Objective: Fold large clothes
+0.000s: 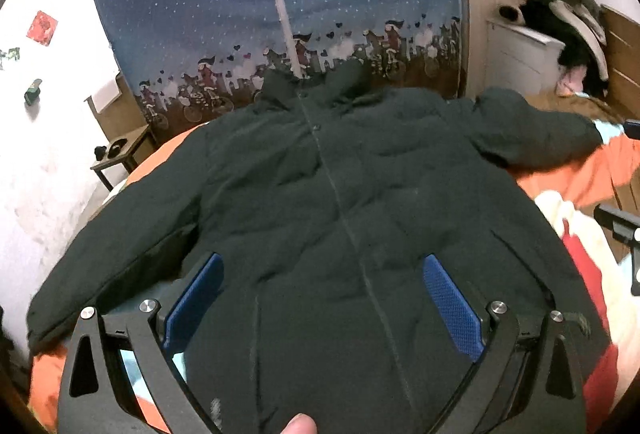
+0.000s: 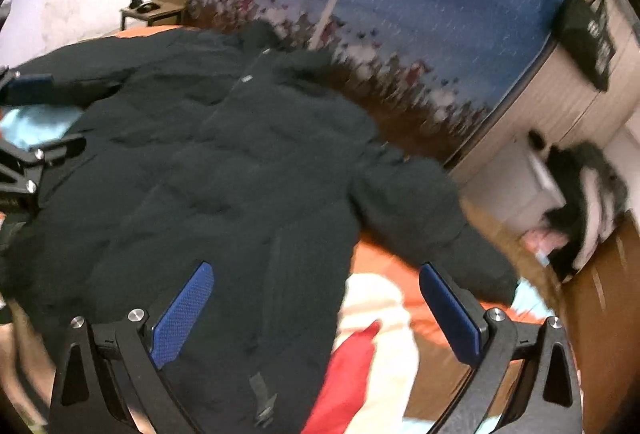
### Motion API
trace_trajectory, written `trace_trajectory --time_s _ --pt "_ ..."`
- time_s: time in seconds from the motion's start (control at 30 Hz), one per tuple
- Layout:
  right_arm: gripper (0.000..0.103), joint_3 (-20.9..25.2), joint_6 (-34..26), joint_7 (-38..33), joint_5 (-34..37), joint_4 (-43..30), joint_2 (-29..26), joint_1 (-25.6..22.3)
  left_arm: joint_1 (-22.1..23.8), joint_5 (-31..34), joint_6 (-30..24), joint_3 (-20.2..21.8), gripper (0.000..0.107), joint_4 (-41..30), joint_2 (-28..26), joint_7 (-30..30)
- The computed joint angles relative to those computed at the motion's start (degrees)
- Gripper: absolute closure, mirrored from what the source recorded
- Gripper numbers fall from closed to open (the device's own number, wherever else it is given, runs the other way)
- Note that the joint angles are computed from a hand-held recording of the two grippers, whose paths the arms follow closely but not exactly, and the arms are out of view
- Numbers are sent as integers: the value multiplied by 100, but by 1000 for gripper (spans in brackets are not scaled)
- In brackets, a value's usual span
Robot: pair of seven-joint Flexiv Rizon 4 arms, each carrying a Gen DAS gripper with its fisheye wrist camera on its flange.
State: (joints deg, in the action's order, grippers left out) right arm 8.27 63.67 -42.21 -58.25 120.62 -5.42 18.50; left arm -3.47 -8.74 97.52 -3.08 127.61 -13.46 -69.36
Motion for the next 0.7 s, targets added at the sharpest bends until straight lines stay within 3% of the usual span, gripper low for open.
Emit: trace_trajectory --time_s 0.07,0.2,0.33,0.47,0.7 --pt "0 -205 209 507 -813 24 -76 -99 -87 -78 -146 39 9 -297 -221 -98" --pt "0 -371 531 881 -1337 -136 -270 -279 66 -256 -249 -188 9 -709 -594 -147" --pt "0 -505 766 1245 -2125 -236 -378 -442 -491 -190 -608 475 9 -1428 -1092 -496" --pt "0 -616 1096 1670 -2713 -413 -587 -641 -558 -179 -772 551 9 -1842 -1419 -778" --pt "0 -899 1904 2318 -2816 -774 -1246 -1131 -830 -113 -985 698 9 -2706 -2149 -1235"
